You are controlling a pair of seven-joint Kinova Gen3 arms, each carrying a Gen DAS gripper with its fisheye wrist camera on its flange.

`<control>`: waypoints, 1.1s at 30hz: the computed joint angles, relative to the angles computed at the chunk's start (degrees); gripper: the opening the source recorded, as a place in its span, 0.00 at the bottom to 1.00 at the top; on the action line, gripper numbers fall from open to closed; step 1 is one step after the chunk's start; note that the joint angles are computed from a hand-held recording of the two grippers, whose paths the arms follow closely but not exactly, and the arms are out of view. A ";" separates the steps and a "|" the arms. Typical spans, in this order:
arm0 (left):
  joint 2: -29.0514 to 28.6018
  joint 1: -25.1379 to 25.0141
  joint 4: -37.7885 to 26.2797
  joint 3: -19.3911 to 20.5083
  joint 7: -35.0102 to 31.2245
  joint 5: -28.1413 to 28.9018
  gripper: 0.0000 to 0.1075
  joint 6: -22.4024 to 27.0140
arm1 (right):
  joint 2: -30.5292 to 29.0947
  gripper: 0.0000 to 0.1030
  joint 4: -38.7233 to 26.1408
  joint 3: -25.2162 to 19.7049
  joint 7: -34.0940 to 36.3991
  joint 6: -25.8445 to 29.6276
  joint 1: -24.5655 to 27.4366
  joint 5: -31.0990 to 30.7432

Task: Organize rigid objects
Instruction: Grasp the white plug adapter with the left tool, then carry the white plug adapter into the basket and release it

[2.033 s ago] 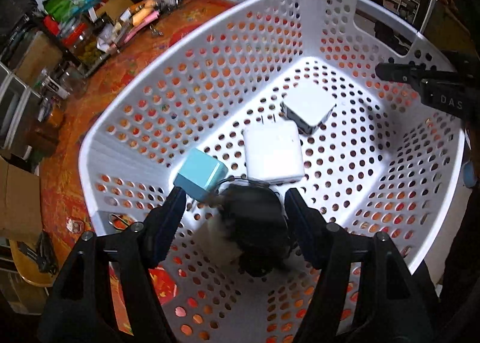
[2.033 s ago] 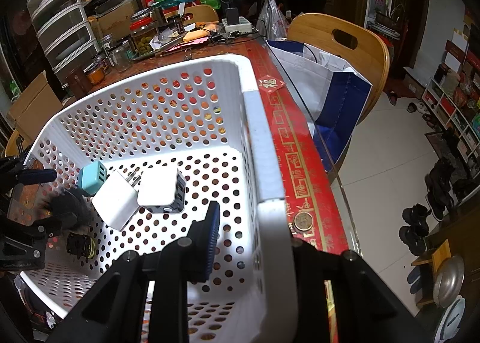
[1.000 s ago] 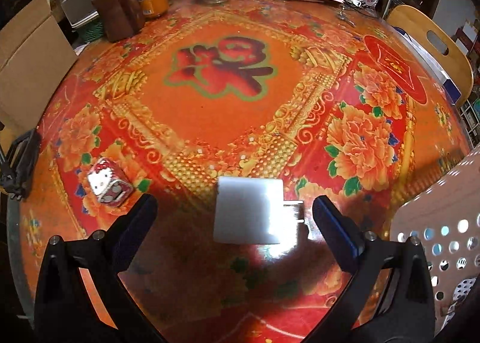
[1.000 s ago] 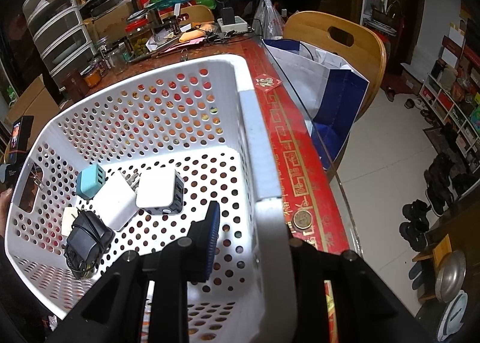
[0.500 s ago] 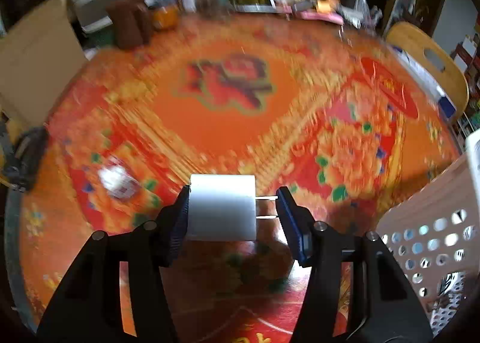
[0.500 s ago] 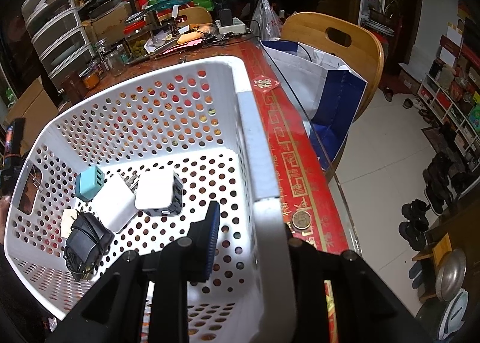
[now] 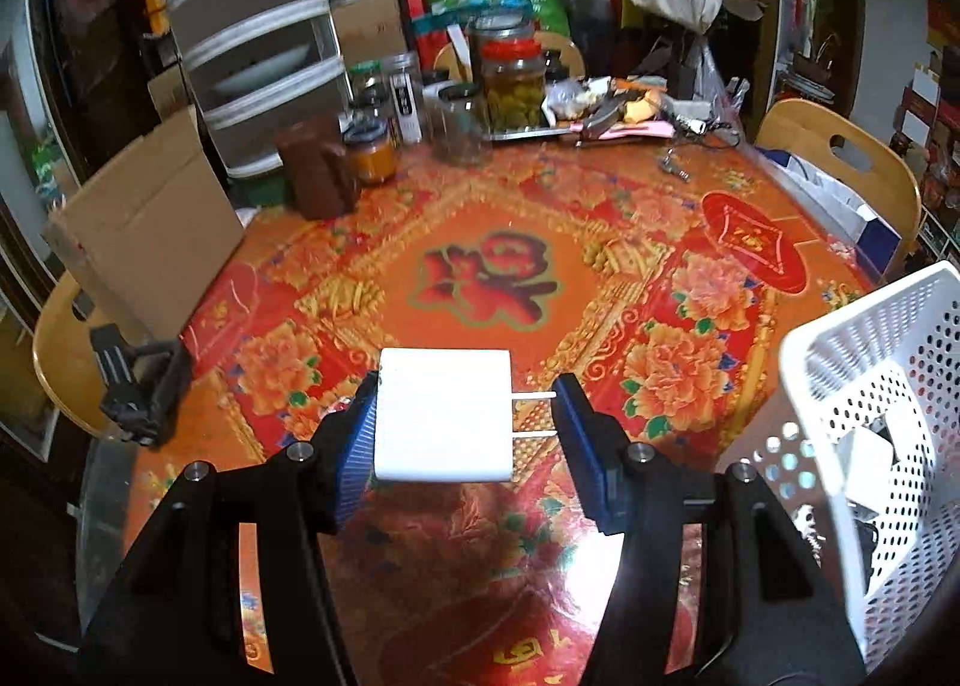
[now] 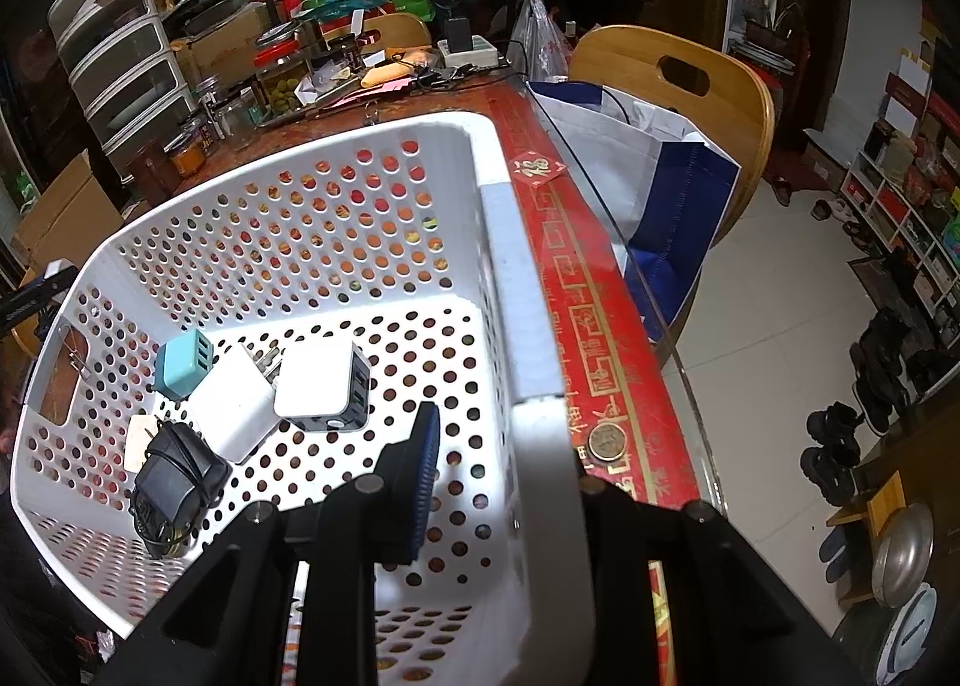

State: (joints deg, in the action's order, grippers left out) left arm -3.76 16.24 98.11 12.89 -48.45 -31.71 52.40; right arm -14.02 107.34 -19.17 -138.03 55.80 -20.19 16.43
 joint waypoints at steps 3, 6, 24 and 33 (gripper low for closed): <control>-1.36 0.56 -0.16 1.29 1.16 -1.90 0.50 1.25 | -0.04 0.25 0.04 0.08 0.16 -0.03 -0.03 -0.06; -2.64 0.71 -0.49 2.31 1.21 -2.34 0.50 2.36 | 0.04 0.25 -0.11 0.09 0.41 0.02 -0.10 -0.11; -4.85 3.90 -5.23 11.79 3.95 -8.27 0.50 10.13 | -0.06 0.26 0.01 -0.03 0.61 -0.74 -0.16 -0.19; 3.43 12.89 -12.75 12.78 2.00 -8.75 0.50 14.97 | -0.29 0.26 0.24 0.18 1.04 -1.30 0.00 -0.55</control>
State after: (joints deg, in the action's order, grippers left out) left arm -0.32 29.13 85.36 25.67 -46.44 -40.46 67.37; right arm -14.31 107.59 -18.99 -136.99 54.51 -20.19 15.88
